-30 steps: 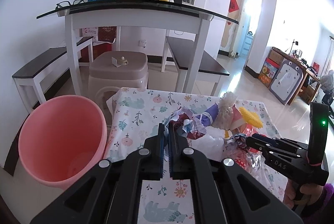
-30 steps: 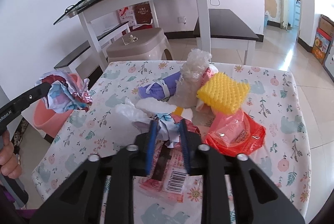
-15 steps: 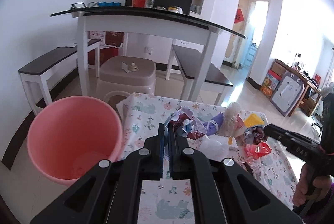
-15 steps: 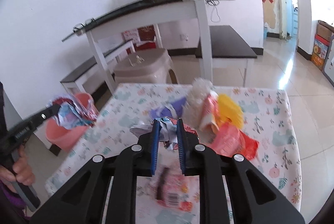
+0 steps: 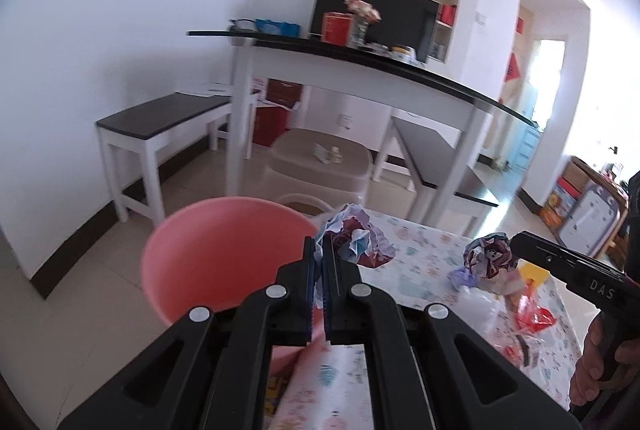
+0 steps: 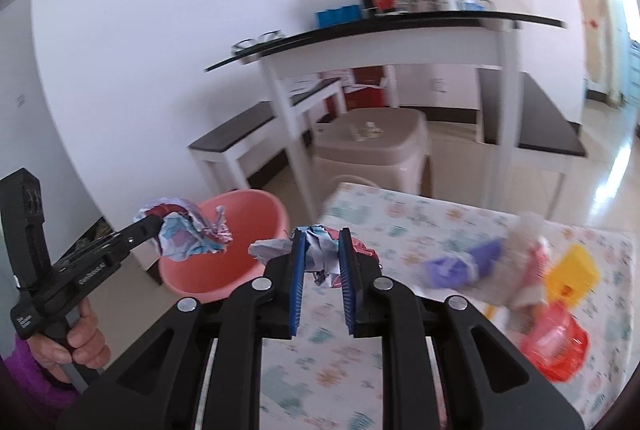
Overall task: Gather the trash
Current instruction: 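Carry both wrappers over the pink bin and open both tools to drop them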
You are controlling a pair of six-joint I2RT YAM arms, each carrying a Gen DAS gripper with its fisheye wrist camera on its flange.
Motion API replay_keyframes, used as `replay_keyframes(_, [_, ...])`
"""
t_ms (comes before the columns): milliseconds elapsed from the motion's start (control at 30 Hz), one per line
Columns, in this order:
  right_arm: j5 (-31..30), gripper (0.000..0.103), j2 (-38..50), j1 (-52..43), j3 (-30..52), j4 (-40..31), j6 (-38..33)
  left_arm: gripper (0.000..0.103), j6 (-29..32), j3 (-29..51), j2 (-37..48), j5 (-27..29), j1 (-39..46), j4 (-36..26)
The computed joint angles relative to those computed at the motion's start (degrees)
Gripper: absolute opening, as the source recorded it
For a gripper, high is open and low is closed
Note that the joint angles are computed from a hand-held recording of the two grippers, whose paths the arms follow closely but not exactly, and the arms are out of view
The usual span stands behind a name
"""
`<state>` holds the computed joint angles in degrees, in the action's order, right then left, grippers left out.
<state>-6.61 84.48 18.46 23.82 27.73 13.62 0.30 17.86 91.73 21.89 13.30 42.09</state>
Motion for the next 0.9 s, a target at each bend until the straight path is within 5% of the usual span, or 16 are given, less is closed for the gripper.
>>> replay_keyframes(400, [-7.4, 0.017, 16.7, 7.7, 17.0, -2.6, 4.1, 0.003, 3.0, 1.4, 3.9, 0.1, 7.6, -0.6])
replay_keyframes(900, [-8.1, 0.017, 30.6, 11.1, 28.8, -6.6, 6.8, 0.003, 4.1, 7.0, 16.1, -5.8, 7.0, 1.0])
